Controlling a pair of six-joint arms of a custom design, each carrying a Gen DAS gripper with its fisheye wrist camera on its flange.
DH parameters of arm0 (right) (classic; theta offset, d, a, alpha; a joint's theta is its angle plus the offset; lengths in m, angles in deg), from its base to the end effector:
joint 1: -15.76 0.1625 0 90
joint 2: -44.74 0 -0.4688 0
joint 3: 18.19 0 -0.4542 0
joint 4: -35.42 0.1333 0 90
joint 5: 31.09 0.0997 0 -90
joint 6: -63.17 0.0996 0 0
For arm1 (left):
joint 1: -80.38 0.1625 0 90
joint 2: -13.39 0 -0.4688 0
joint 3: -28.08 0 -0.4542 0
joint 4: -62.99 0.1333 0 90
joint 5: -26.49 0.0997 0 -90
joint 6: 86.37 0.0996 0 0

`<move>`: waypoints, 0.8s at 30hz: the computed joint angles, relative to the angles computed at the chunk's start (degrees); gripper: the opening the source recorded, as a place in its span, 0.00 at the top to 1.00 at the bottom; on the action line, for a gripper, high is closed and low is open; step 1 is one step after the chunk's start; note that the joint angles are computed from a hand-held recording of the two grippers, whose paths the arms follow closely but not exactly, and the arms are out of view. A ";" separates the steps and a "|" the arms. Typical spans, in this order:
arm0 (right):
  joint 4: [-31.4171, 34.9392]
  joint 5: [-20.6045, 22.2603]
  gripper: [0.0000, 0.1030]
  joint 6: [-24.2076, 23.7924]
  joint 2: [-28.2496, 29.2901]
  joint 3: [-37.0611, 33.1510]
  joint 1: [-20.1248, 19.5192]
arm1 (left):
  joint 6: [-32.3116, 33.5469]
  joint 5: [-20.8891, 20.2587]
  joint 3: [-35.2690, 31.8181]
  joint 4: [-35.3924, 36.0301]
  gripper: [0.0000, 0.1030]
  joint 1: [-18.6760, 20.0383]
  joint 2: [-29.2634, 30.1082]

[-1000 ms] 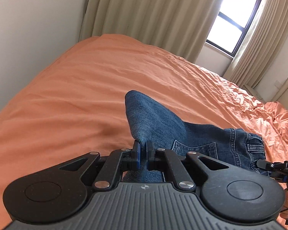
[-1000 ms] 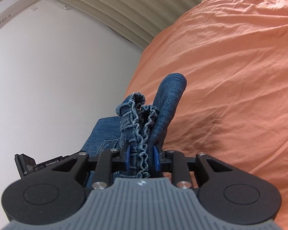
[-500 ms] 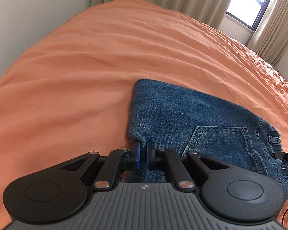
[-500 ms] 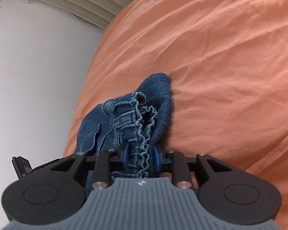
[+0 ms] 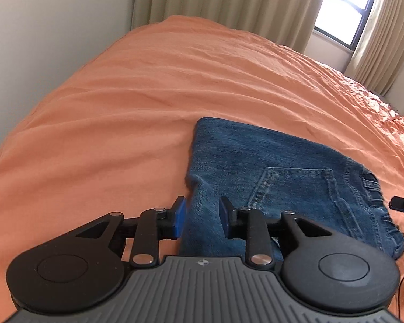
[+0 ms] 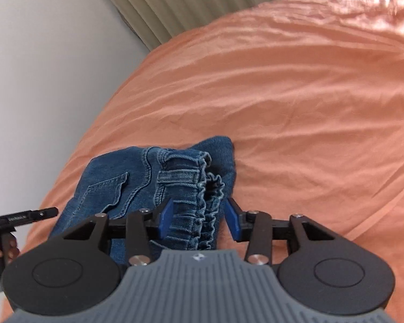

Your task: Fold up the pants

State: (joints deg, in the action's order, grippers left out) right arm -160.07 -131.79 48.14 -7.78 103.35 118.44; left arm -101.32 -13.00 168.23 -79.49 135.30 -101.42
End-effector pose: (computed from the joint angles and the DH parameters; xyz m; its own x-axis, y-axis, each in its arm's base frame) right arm 0.2407 -0.5467 0.0910 -0.9035 -0.3078 0.2983 -0.4254 0.7297 -0.5353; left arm -0.0185 -0.3920 0.3828 -0.8302 -0.1131 -0.5458 0.3077 0.7236 -0.6179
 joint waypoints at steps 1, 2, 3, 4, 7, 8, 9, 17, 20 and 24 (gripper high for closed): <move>-1.77 -1.01 0.62 -3.15 -0.13 0.90 1.09 | -1.15 0.35 0.59 2.31 0.68 -1.46 -1.66; -3.18 -1.77 0.62 -6.18 -0.17 1.79 2.07 | -2.29 1.15 1.15 4.94 0.68 -3.01 -3.02; -3.94 -2.49 0.63 -9.51 -0.38 2.68 2.94 | -3.37 1.83 1.83 7.97 0.68 -4.58 -4.61; -4.82 -3.18 0.66 -11.91 -0.03 3.35 3.76 | -4.18 2.37 2.48 10.48 0.68 -5.76 -5.92; -4.90 -5.11 0.68 -15.45 1.84 3.63 5.24 | -6.14 2.80 4.19 15.50 0.68 -7.31 -8.95; -4.23 -6.41 0.69 -15.34 2.49 3.27 5.41 | -7.78 2.53 4.48 16.95 0.68 -7.31 -9.47; -3.38 -7.28 0.69 -14.87 2.91 3.07 5.26 | -8.94 2.07 4.73 17.71 0.69 -6.84 -10.00; 1.82 -9.13 0.69 -11.08 4.19 -0.02 5.23 | -12.78 1.65 3.68 20.00 0.69 -4.61 -8.55; 2.45 -9.17 0.68 -9.73 2.06 0.60 6.23 | -15.49 3.28 2.38 25.39 0.69 -7.88 -10.05; 1.74 -8.41 0.62 -8.03 -1.45 2.28 8.11 | -23.16 7.30 -0.91 38.91 0.69 -15.65 -13.24</move>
State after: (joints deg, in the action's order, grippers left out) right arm -158.33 -140.20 40.11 -9.23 105.63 126.55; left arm -124.48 -5.70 167.32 -40.58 119.65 -114.66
